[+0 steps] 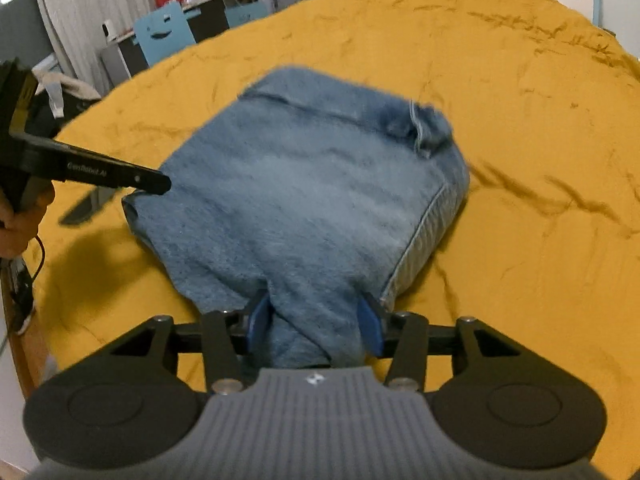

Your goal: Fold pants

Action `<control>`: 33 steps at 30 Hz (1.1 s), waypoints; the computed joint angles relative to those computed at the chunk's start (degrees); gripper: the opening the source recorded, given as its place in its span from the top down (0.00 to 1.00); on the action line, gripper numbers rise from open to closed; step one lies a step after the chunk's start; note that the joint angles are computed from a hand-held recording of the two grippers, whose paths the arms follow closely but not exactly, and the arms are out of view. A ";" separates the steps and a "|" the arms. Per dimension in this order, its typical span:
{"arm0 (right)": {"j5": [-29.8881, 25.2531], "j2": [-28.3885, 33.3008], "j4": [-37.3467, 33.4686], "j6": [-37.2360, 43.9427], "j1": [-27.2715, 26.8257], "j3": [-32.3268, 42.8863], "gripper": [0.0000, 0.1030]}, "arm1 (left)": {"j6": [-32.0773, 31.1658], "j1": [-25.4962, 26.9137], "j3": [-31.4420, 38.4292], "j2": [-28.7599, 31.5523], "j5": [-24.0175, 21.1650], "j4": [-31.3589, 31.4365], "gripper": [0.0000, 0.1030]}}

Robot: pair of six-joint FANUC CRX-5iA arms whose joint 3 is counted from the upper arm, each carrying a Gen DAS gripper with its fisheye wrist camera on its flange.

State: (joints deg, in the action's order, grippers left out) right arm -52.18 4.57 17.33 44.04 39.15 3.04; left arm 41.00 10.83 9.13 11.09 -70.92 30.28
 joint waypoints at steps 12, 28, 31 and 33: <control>2.58 -2.85 -6.00 2.45 -3.47 1.23 0.59 | -3.02 1.71 5.48 1.22 -2.49 8.35 0.81; 7.18 11.57 -1.66 -2.41 -12.70 10.11 0.92 | 13.16 -5.24 15.88 13.88 4.47 4.01 0.86; 8.09 12.43 -3.14 -1.67 -12.99 8.89 0.92 | 13.18 -6.16 15.28 14.27 4.94 -0.06 0.86; 8.64 13.04 -5.90 -0.67 -13.69 8.64 0.93 | 12.37 -6.27 12.76 13.44 6.73 -0.32 0.86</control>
